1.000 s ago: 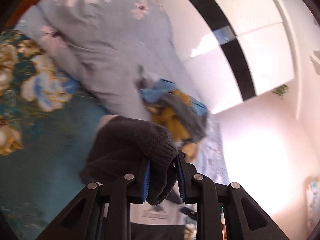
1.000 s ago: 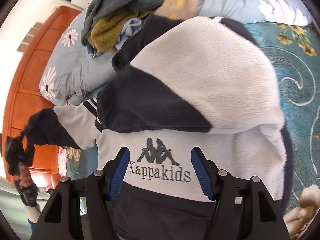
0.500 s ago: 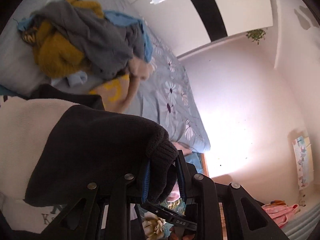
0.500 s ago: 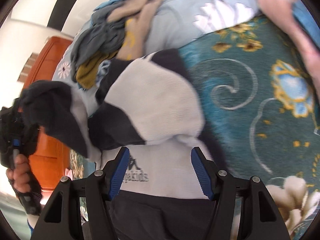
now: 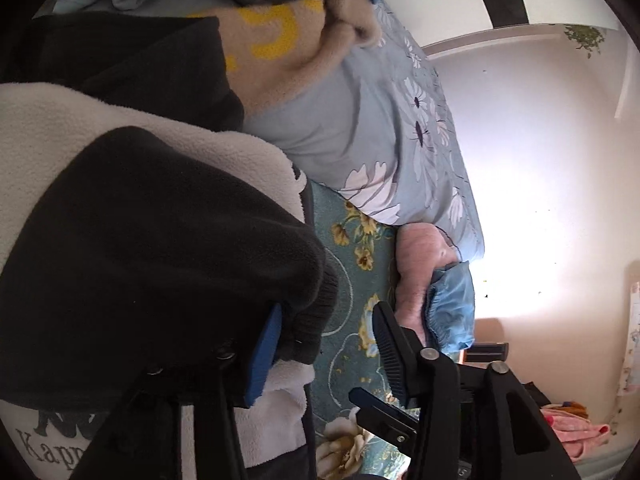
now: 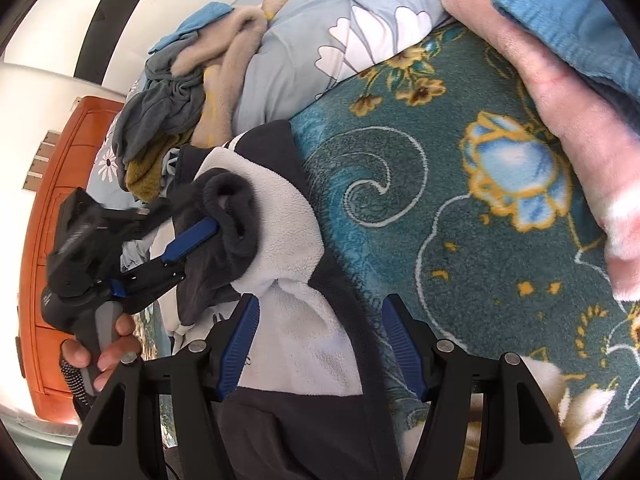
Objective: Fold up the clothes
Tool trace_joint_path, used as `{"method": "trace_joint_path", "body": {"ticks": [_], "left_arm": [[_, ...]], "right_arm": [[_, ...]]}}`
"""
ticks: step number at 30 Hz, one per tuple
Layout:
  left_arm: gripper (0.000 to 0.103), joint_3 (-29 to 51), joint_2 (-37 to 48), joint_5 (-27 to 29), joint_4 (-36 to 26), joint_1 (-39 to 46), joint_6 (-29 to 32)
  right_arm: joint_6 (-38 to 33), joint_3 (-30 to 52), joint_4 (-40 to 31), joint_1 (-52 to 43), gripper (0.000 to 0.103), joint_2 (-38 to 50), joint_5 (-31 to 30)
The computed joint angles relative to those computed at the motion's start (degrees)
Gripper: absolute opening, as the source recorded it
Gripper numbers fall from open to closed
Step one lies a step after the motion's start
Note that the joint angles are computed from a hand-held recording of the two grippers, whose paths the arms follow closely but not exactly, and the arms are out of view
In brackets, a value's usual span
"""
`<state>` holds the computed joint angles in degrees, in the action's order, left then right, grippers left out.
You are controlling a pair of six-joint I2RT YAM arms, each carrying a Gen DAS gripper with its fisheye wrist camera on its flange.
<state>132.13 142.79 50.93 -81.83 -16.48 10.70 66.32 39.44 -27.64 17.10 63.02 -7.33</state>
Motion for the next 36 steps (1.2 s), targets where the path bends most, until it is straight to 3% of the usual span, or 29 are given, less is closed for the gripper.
{"method": "trace_joint_path", "body": {"ticks": [5, 10, 13, 17, 18, 20, 21, 22, 25, 28, 32, 36], "left_arm": [[0.060, -0.35, -4.01, -1.06, -2.91, 6.31, 7.65], [0.063, -10.22, -11.52, -14.81, 10.30, 17.64, 8.65], [0.063, -7.22, -7.64, -19.68, 10.77, 23.39, 7.93], [0.063, -0.43, 0.24, -20.94, 7.44, 28.20, 6.05], [0.063, -0.36, 1.07, -21.23, 7.51, 28.73, 6.19], [0.063, -0.39, 2.07, -20.73, 7.39, 29.35, 6.64], [0.063, -0.77, 2.18, -20.44, 7.66, 29.51, 6.75], [0.063, -1.34, 2.14, -20.15, 8.07, 29.64, 6.82], [0.063, -4.32, 0.74, -20.33, 10.45, 29.66, 7.61], [0.063, -6.99, -0.60, -20.00, 12.30, 30.12, 8.28], [0.063, -7.74, -0.78, -19.15, 12.36, 30.90, 8.86], [0.063, -5.46, -0.12, -19.75, 9.24, 31.33, 10.93]], "right_arm": [[-3.14, 3.69, 1.52, 0.03, 0.065, 4.83, -0.60], [-8.73, 11.96, 3.22, -0.06, 0.065, 14.26, 0.12], [-9.93, 15.94, 4.49, -0.46, 0.065, 19.68, 0.63], [-7.54, 19.76, 3.96, -0.49, 0.065, 24.33, 0.99], [-6.61, 20.61, 3.78, -0.31, 0.061, 25.12, 1.17], [-5.82, 23.25, 1.77, 0.18, 0.043, 26.74, 1.82], [-6.10, 24.89, 0.30, 0.52, 0.028, 27.43, 2.44], [-6.94, 26.48, -1.17, 1.04, 0.024, 27.69, 3.35], [-11.78, 29.81, -1.95, 3.32, 0.018, 25.95, 7.36], [-15.34, 28.12, -0.48, 5.68, 0.015, 21.16, 12.18], [-11.57, 26.16, -5.68, 3.55, 0.015, 25.80, 9.95], [-7.12, 21.21, -1.45, 1.63, 0.015, 26.64, 7.64]]}}
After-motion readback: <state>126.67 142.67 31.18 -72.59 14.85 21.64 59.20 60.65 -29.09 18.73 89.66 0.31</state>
